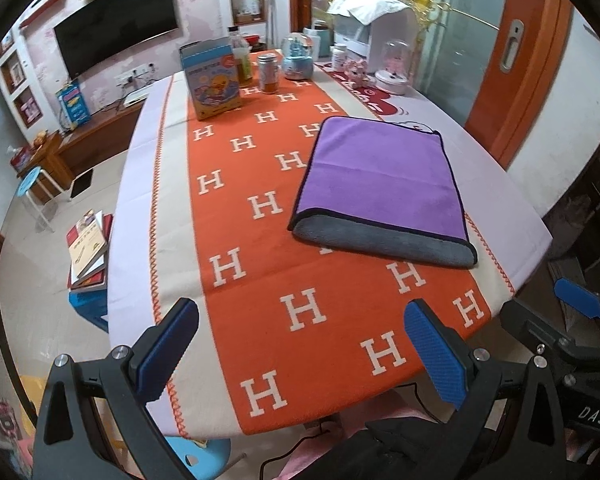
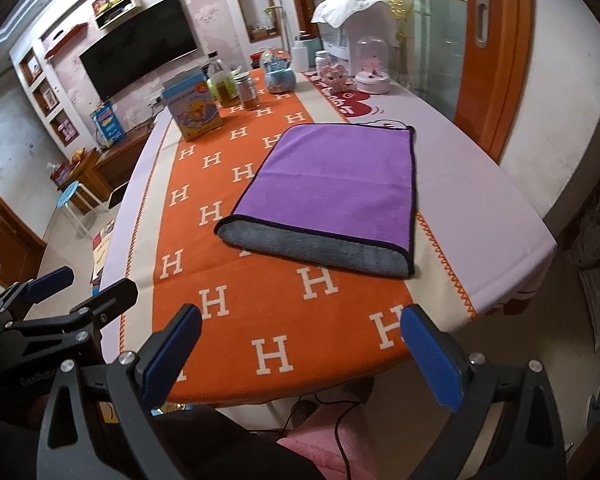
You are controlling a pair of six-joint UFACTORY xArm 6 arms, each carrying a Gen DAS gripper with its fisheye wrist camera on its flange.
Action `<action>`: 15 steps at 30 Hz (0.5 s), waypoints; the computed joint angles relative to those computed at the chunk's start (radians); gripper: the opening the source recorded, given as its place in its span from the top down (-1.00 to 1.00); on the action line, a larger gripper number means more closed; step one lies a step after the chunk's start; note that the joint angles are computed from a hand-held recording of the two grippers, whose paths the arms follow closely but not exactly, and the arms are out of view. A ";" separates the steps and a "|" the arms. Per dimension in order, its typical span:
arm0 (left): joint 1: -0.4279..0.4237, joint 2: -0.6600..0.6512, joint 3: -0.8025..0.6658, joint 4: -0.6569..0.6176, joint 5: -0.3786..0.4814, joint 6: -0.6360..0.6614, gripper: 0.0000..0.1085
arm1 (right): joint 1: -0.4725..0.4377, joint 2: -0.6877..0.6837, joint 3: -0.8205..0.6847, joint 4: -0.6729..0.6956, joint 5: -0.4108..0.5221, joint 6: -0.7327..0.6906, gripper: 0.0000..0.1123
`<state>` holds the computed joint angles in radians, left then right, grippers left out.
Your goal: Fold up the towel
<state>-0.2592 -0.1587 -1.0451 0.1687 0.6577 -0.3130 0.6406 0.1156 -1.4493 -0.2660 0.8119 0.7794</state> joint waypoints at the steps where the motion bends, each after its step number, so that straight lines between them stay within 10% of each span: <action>1: -0.001 0.008 -0.006 -0.009 0.000 0.013 -0.88 | -0.004 -0.003 0.007 -0.009 -0.004 0.009 -0.77; 15: -0.020 0.256 -0.261 -0.047 0.085 0.123 -0.88 | -0.102 0.058 0.013 0.007 -0.080 -0.063 -0.71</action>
